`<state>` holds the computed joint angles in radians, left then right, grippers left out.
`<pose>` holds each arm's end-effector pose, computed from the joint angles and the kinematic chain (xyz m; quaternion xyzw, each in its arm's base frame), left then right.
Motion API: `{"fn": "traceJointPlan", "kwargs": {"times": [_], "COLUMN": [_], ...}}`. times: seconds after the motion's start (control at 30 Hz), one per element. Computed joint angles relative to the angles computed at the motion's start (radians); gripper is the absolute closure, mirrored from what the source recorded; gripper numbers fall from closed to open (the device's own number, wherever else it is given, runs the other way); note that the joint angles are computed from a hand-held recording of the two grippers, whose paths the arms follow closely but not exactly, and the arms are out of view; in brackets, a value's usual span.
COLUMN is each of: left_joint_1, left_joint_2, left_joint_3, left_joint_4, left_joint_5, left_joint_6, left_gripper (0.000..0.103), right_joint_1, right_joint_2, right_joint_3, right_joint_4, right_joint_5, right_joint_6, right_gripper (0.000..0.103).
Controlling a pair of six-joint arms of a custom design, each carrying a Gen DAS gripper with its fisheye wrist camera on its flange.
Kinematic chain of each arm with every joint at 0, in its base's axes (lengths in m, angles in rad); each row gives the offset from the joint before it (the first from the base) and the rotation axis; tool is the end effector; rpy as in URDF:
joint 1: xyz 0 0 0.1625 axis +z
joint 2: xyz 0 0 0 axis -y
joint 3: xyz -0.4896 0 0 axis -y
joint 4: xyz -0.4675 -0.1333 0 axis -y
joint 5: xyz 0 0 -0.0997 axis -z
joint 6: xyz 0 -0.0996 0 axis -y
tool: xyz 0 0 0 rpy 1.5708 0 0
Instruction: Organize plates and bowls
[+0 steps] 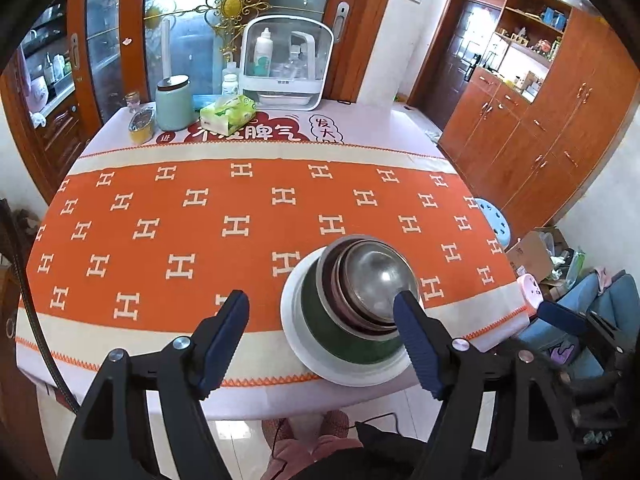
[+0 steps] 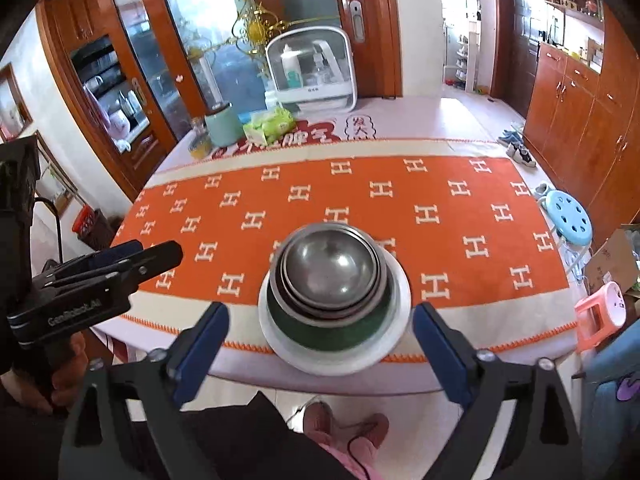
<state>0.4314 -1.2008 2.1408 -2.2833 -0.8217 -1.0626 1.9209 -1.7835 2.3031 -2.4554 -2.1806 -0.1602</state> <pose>-0.4005 -0.4058 0.1479 0.0770 0.9224 -0.2763 0.2587 0.2173 -0.3728 0.3683 0.1840 -0.9214 0.2003 0.2775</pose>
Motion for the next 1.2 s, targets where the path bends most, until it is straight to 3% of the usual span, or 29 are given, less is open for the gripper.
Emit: {"fn": "traceJointPlan", "kwargs": {"times": [0.1,0.2,0.3,0.53,0.77,0.9,1.2], "left_joint_1": [-0.021,-0.040,-0.051,-0.089,-0.118,-0.126,-0.145], "left_joint_2": [0.030,0.057,0.074,0.086,0.093,0.095,0.107], "left_joint_3": [-0.017,-0.032,-0.048,-0.049,-0.057,-0.058,-0.071], "left_joint_4": [0.029,0.059,0.111,0.206,0.304,0.327,0.359], "left_joint_5": [0.018,0.036,0.027,0.056,0.054,0.055,0.079], "left_joint_6": [-0.042,-0.057,-0.099,-0.246,-0.363,-0.396,-0.405], "left_gripper": [0.029,0.021,0.021,0.021,0.021,0.020,0.006], "right_joint_1": [-0.010,-0.029,-0.032,-0.047,-0.055,-0.060,-0.064], "right_joint_2": [-0.024,-0.050,-0.049,-0.078,-0.099,-0.111,-0.132], "right_joint_3": [0.004,0.018,0.016,0.043,0.064,0.071,0.083], "right_joint_4": [0.032,0.013,0.039,0.058,0.025,0.005,-0.027], "right_joint_5": [0.003,0.013,-0.020,0.007,-0.032,-0.033,-0.011], "right_joint_6": [-0.002,-0.002,0.024,-0.017,-0.007,-0.015,-0.052], "right_gripper": [0.005,0.005,0.005,0.005,0.005,0.005,0.005]}}
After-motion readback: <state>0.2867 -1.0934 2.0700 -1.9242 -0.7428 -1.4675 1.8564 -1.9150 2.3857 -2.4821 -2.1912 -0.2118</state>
